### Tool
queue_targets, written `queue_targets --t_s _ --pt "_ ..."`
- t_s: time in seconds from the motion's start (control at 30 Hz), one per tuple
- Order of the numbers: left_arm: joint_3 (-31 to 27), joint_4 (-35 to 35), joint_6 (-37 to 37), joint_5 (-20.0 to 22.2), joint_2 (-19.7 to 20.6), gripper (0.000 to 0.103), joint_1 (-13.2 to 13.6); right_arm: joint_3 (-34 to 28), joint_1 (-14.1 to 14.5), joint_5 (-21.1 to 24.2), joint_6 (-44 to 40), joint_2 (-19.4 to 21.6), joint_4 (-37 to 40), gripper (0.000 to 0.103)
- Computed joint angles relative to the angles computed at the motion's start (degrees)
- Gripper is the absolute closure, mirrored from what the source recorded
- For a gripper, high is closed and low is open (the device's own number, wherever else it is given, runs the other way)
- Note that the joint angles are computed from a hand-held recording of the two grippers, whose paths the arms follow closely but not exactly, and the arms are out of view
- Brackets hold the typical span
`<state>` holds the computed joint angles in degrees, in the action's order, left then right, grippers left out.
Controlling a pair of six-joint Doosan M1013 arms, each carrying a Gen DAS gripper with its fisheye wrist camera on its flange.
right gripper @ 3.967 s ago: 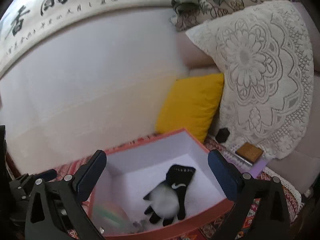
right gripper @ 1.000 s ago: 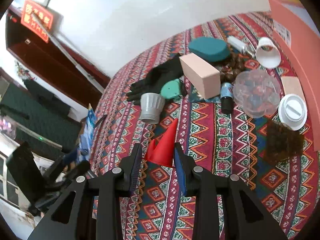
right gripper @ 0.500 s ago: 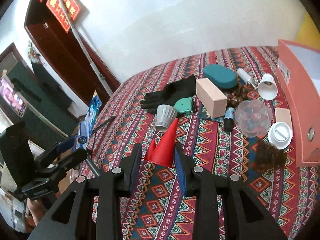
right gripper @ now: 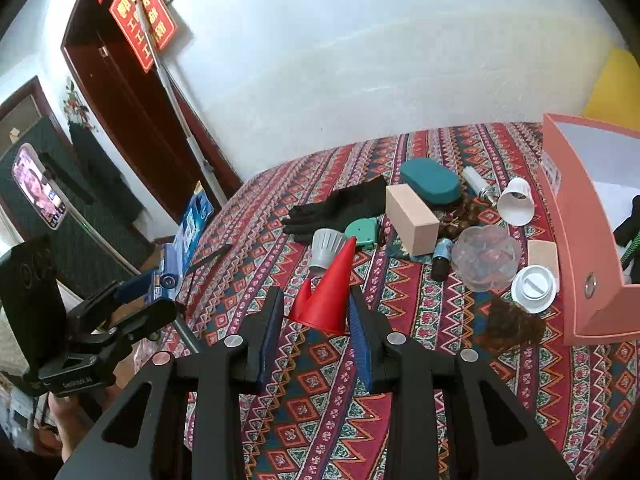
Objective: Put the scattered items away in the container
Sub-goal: 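Carry the red cone and battery pack into the pink box and release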
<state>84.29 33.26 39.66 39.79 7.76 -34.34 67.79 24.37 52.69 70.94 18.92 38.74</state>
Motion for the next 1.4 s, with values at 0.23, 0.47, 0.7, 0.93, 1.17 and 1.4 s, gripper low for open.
queue_targets --t_s 0.23,0.47,0.7,0.93,1.17,1.4 --pt "-0.9 1.5 -0.9 0.5 0.1 0.027 -1.4 1.5 -0.6 -1.7 -1.4 -1.8 0.8 0.069" --pt "-1.9 1.7 -0.6 0.5 0.4 0.027 -2.4 3.0 -1.4 -3.2 -2.4 -3.6 1.3 0.069" --pt "-3.2 1.2 0.7 0.5 1.2 0.027 -3.2 4.1 -2.1 -4.1 -2.7 -4.9 1.6 0.069" --pt "-5.3 1.4 1.2 0.7 2.0 0.027 -4.2 5.1 -3.0 -5.3 -3.4 -6.3 2.5 0.069" --pt "-7.9 0.7 2.8 0.7 3.3 0.027 -5.1 6.8 -4.7 -10.2 -3.6 -8.9 3.0 0.069" --pt "-11.8 -1.7 6.8 1.9 5.7 0.027 -6.1 9.1 -7.1 -13.4 -3.9 -11.3 4.3 0.069"
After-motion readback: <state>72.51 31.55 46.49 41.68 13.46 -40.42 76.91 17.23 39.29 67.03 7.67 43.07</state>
